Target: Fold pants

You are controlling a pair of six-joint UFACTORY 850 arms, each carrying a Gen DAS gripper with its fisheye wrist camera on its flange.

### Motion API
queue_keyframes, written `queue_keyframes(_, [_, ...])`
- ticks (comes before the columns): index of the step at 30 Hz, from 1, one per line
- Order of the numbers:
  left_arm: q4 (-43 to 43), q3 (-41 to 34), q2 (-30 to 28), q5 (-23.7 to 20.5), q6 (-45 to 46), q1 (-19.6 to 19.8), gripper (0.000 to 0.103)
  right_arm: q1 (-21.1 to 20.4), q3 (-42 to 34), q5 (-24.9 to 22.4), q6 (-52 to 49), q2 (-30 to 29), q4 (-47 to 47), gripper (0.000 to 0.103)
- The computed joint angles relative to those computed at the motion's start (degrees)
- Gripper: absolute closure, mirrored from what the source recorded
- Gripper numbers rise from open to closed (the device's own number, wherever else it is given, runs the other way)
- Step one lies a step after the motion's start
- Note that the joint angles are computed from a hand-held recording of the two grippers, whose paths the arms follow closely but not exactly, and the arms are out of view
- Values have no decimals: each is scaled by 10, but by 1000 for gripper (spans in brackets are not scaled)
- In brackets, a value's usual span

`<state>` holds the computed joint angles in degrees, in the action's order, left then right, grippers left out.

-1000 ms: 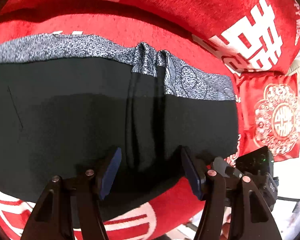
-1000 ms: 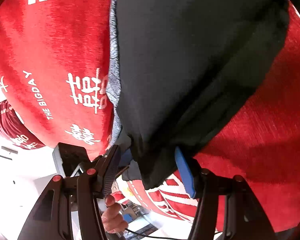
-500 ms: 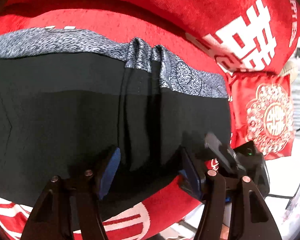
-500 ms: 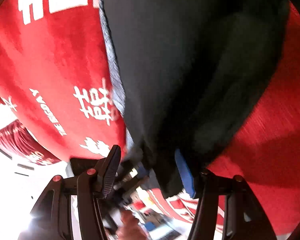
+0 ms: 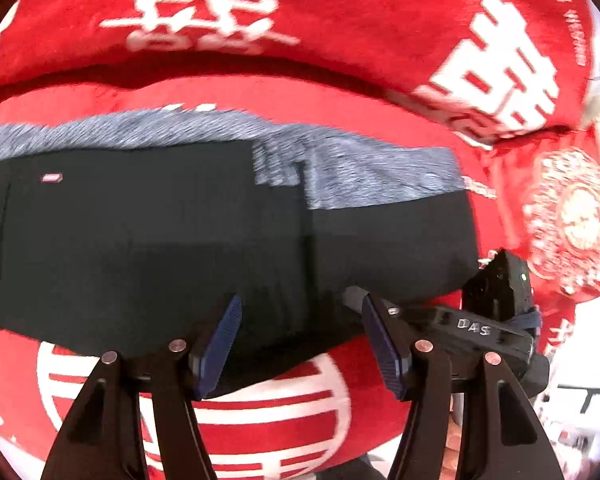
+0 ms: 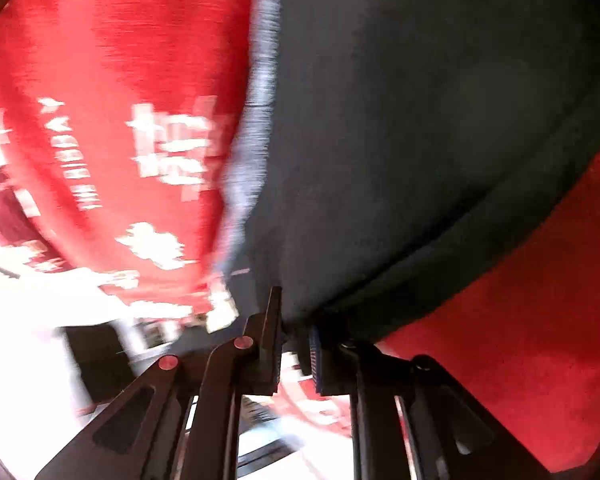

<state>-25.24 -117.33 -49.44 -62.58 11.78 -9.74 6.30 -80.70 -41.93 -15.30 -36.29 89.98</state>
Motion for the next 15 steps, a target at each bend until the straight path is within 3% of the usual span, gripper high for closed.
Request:
queue_keyframes(1, [8,-3,-2,3,-7,-1,40,-3,5,-7,-6,-1,23,91])
queue_keyframes(3, [18,-7,-3,12,-9,-2,40,-9,-9,-42,1,-4,-3,81])
queue_keyframes(5, [32,-25,-9,8,-16,-7,40,-21,-36,-92,7,-4,-72,56])
queue_keyframes(7, [41,-54,-20,1,-18,-13,40,-37,-46,-115,-37,14,-106,45])
queue_keyframes(10, [46,-114,-47,-11,-15,-28,40,-68,-70,-71,-41,40,-189,45])
queue_keyframes(12, [56,-167,-77,-24,-20,-41,40,-90,-98,-21,20,37,-281,45])
queue_keyframes(14, [64,-245,-124,-44,-34,-56,40,-105,-145,-4,107,7,-372,58])
queue_keyframes(15, [70,-280,-147,-53,-43,-62,40,-114,-166,-11,122,-13,-385,58])
